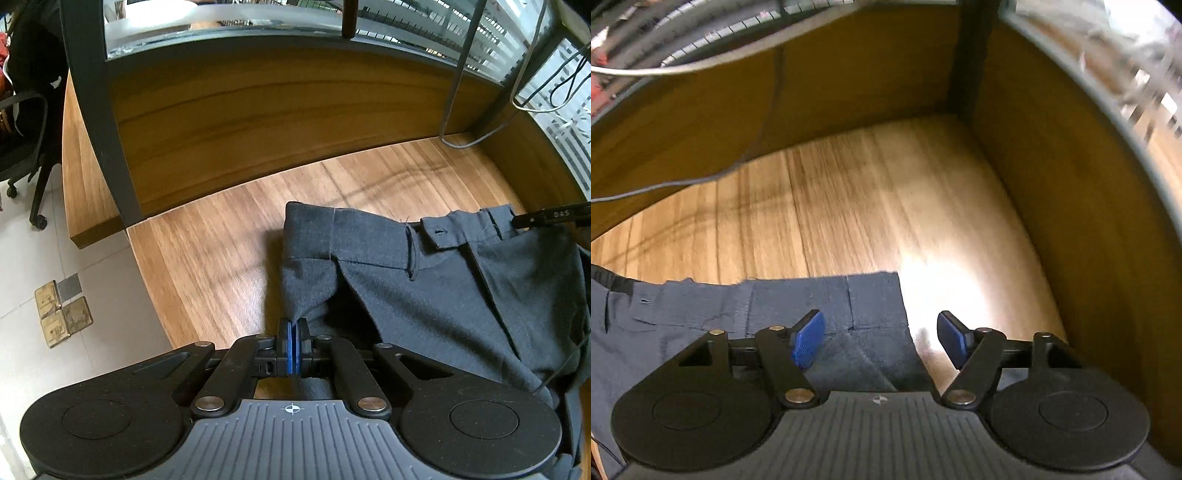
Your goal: Fold clothes
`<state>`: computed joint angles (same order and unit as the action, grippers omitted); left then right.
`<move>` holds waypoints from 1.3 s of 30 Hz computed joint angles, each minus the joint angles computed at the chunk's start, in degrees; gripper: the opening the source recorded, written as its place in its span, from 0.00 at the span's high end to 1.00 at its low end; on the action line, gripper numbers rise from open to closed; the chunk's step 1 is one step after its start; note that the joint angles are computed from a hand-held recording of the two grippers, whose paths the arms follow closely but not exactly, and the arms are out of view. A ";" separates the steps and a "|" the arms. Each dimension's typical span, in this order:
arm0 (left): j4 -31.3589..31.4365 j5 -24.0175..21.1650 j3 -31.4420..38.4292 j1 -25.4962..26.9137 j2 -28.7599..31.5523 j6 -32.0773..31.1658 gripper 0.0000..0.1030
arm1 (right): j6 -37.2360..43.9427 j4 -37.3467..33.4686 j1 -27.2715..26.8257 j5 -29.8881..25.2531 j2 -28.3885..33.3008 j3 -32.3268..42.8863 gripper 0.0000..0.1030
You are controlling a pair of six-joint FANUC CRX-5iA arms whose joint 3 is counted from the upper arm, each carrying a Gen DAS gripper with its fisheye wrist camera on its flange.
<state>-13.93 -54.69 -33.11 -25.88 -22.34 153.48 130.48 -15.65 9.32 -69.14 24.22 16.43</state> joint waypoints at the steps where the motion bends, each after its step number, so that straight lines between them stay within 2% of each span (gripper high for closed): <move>1: 0.27 0.23 -0.15 0.22 -0.01 -0.32 0.96 | -0.41 0.12 -0.01 -0.84 0.84 0.73 0.27; 4: 0.77 0.53 -0.22 0.42 0.44 -1.72 0.95 | -1.29 -0.95 -0.12 -3.76 2.90 3.04 0.25; 5: 1.21 0.77 -0.40 0.61 0.50 -2.42 0.95 | -1.50 -1.51 -0.16 -4.73 3.48 3.76 0.28; 6: 1.84 1.04 -0.62 0.92 0.61 -3.22 0.95 | -1.21 -2.08 -0.18 -5.17 3.52 3.78 0.36; 7: 2.16 1.37 -0.82 1.08 0.70 -3.87 0.95 | -0.91 -2.58 -0.18 -5.49 3.51 3.72 0.36; 8: 2.35 1.64 -0.97 1.16 0.79 -4.37 0.96 | -0.42 -2.28 0.18 -4.37 2.82 2.72 0.43; 9: 1.29 1.39 -0.64 0.52 0.87 -3.50 0.96 | 0.60 -2.11 0.43 -3.26 1.88 1.68 0.56; 11: -1.07 0.65 0.14 -0.79 1.06 -1.00 0.97 | 1.60 -3.04 0.41 -2.92 0.80 1.55 0.68; 17: -8.67 -3.18 3.25 -4.41 1.47 6.82 0.97 | 5.69 -7.77 1.00 0.11 -3.60 1.45 0.74; 20: -12.84 -5.86 5.16 -6.35 1.92 10.03 0.97 | 6.60 -8.81 2.59 2.76 -4.88 0.98 0.74; 24: -14.43 -7.47 5.57 -5.50 1.68 10.45 0.97 | 6.39 -8.26 5.33 7.14 -4.91 -0.10 0.74; 27: -13.90 -7.31 5.09 -4.22 1.75 10.38 0.97 | 4.52 -7.85 7.53 11.67 -3.81 -1.46 0.74; 31: -12.86 -6.39 4.14 -3.14 1.63 9.61 0.97 | 3.38 -5.08 10.55 15.09 -2.73 -3.78 0.73; 33: -11.97 -5.17 2.92 -2.30 0.56 9.12 0.95 | 2.93 -2.77 11.73 16.71 -2.71 -5.43 0.66; 34: -10.83 -4.20 1.95 -1.30 -0.32 8.55 0.91 | 2.64 -1.96 12.00 17.28 -2.88 -6.09 0.63; 37: -8.32 -2.99 0.16 0.35 -2.32 7.50 0.80 | 2.20 -1.85 11.58 17.74 -4.11 -7.34 0.45; 38: -7.64 -2.83 -0.27 0.69 -2.89 7.27 0.80 | 2.21 -2.13 11.17 17.32 -4.84 -7.71 0.36; 39: -6.94 -2.68 -0.69 1.04 -3.47 7.03 0.80 | 2.22 -2.41 10.74 16.88 -5.55 -8.04 0.33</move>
